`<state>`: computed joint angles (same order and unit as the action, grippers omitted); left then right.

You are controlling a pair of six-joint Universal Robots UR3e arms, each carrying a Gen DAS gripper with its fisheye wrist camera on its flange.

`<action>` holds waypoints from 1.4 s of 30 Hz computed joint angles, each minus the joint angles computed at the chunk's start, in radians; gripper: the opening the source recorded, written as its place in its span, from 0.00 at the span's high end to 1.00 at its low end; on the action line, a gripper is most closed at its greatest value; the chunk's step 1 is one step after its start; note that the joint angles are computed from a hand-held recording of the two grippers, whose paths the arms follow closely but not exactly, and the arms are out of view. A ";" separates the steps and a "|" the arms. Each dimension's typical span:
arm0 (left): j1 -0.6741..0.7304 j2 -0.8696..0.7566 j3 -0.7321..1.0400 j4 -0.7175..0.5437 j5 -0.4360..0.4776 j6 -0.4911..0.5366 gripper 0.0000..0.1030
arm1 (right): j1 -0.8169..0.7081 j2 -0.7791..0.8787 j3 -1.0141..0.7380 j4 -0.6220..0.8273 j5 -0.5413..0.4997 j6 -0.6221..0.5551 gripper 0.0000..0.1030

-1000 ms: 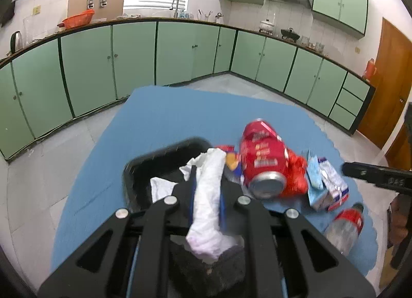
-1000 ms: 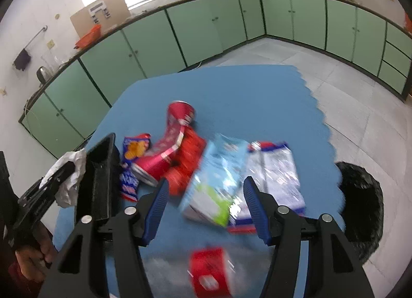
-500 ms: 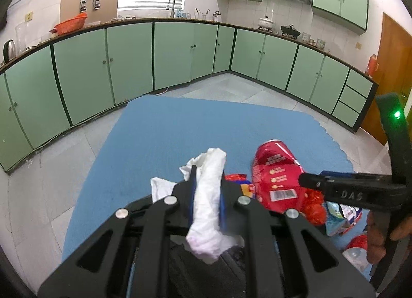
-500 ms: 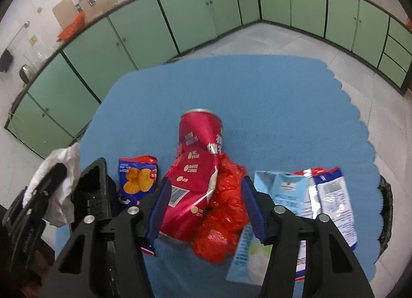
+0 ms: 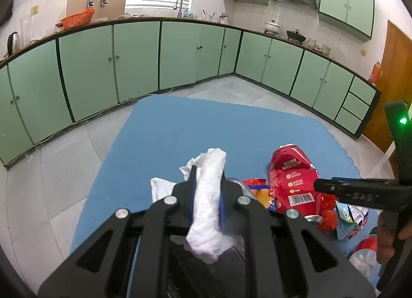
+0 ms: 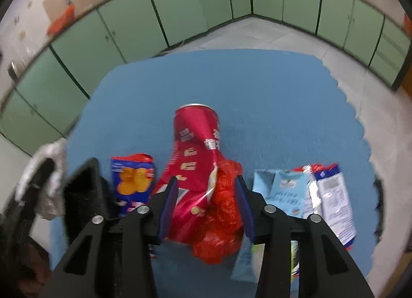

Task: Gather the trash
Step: 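Grasp the red chip can with the right gripper while the left gripper lifts the tissue, then carry the red can and tissue over the black bin and open both grippers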

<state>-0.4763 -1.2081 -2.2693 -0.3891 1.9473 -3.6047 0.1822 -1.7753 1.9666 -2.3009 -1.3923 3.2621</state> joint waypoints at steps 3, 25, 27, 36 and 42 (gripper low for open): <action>0.016 0.013 -0.007 0.003 -0.011 0.014 0.88 | -0.002 -0.017 0.010 0.010 0.004 -0.013 0.57; 0.014 0.005 -0.001 0.004 -0.031 0.013 0.88 | -0.054 0.240 -0.105 0.053 0.270 -0.039 0.60; 0.012 0.005 -0.001 0.002 -0.026 0.012 0.88 | -0.081 0.256 -0.088 0.041 0.319 -0.027 0.66; -0.023 -0.030 0.035 -0.011 -0.004 -0.002 0.88 | -0.130 0.133 -0.008 0.010 0.370 -0.059 0.91; -0.083 -0.104 0.104 -0.001 0.011 -0.011 0.88 | -0.205 -0.002 0.013 0.121 0.396 -0.129 0.96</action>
<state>-0.5594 -1.3118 -2.1651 -0.3901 1.9579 -3.6156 -0.0225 -1.7770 1.9798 -2.1798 -0.9968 3.1327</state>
